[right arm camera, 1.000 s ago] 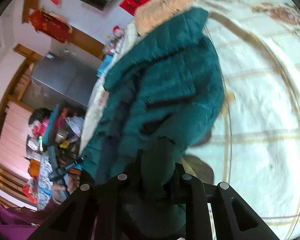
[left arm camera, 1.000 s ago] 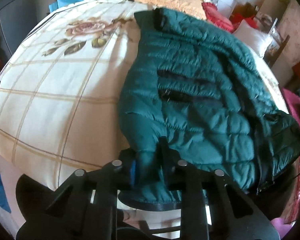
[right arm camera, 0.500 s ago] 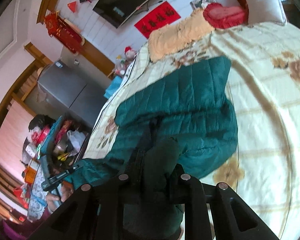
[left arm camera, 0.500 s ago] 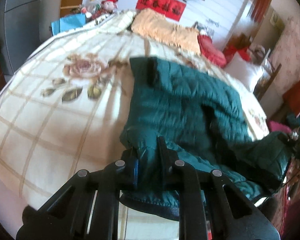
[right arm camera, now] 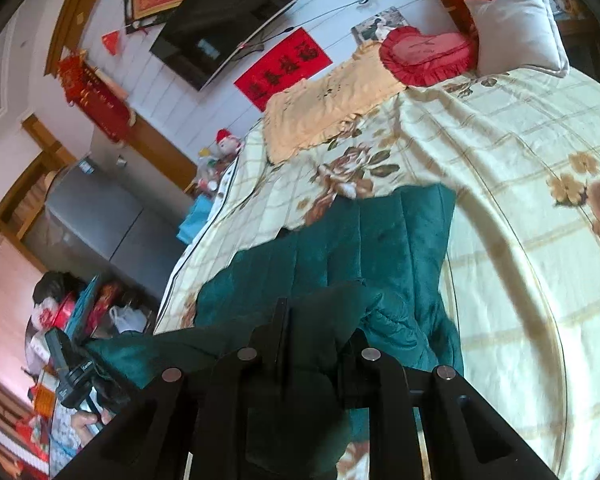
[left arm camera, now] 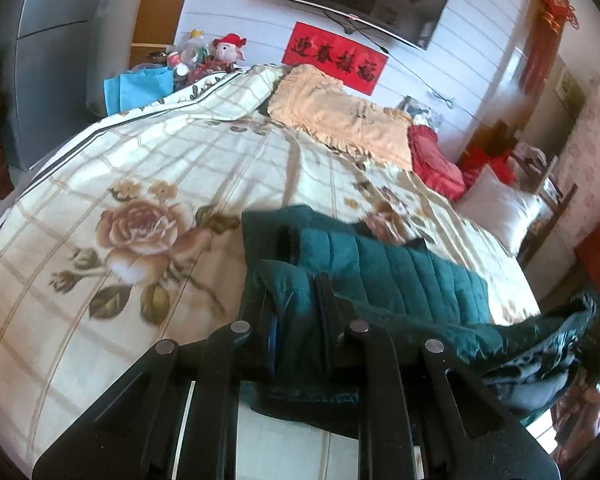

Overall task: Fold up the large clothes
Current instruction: 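Grasp the jacket hem with both tools and lift it toward the collar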

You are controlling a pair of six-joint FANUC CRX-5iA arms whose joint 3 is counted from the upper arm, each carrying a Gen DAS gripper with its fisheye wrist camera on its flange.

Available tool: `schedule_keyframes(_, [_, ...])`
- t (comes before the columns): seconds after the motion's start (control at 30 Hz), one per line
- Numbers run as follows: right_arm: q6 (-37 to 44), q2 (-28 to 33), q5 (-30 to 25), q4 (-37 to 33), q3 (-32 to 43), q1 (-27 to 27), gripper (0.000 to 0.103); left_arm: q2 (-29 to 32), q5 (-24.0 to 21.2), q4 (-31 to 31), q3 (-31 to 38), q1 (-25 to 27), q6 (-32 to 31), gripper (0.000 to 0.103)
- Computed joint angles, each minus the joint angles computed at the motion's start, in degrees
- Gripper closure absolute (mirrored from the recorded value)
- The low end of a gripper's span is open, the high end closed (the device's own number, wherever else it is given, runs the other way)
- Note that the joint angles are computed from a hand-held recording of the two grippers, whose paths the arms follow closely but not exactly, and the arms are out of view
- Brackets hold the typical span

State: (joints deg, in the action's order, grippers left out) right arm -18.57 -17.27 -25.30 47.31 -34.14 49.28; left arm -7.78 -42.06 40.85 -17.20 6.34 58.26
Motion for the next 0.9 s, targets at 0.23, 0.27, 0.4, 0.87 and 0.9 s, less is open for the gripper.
schedule_keyframes(0.23, [9.7,7.7,-1.7,-9.9,8.2,-4.9,0.087,10.0,2.9,-10.1,10.6,-3.9,11.8,0.088])
schedule_keyframes(0.27, [10.7,8.9,-1.9,-10.9,9.2,-5.6,0.087,11.2,3.1,-11.5,11.9,-4.2,13.4,0.088])
schedule_keyframes(0.4, [12.4,13.0,-2.2,-14.6,12.1,-8.7,0.087,16.9,2.1,-17.5,18.4,-5.4,20.7,0.088])
schedule_keyframes(0.87, [10.7,19.6,5.2,-19.0,13.9,-14.0,0.067,24.2,3.4,-32.6,26.4,-9.6,33.4,0.087])
schedule_keyframes(0.9, [9.9,19.1,5.7,-17.7,13.3,-14.0,0.058,24.2,3.6,-32.3,26.3,-9.6,32.9,0.087])
